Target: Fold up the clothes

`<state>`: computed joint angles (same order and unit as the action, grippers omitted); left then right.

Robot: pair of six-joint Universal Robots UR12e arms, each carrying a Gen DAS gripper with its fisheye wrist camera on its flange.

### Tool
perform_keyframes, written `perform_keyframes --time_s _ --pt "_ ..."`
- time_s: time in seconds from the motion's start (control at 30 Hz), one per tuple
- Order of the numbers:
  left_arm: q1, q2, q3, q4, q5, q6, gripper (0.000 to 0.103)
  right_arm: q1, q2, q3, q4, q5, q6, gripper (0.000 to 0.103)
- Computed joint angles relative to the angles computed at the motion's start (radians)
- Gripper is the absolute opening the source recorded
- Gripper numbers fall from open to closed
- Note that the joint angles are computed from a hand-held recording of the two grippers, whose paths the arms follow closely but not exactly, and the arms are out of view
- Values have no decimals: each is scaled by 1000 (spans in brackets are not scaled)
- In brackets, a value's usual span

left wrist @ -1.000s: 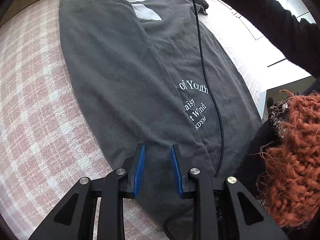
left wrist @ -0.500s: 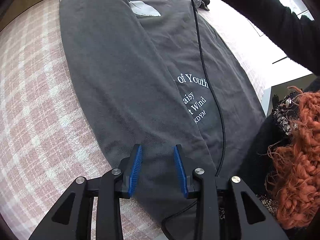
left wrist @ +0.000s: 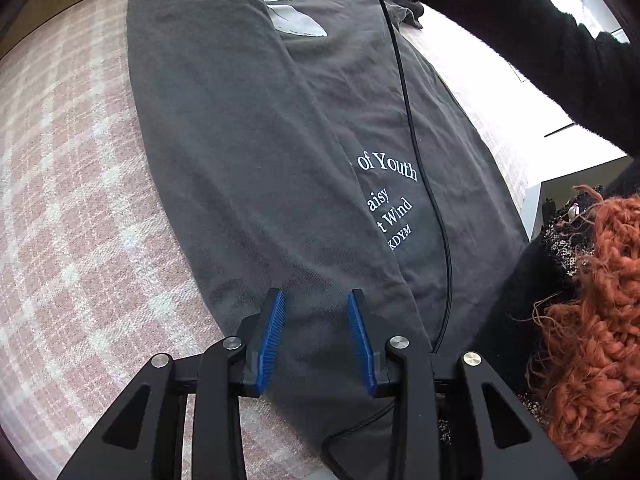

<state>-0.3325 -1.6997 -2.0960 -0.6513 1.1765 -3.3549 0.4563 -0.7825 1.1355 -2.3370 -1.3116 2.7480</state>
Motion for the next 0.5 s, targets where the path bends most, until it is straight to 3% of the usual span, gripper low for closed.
perform_keyframes --time_s 0.13,0.27,0.37,0.5 --pt "0 45 -38 20 31 -74 32 26 12 -8 -23 -75 -8 22" --pt "1 116 -99 84 67 -185 32 6 -86 120 -79 -30 1 22" --pt "-18 169 -135 116 121 -260 32 -10 -173 234 13 62 -30 22" --pt "-38 225 -175 131 138 -317 32 8 -260 372 24 18 -107 22"
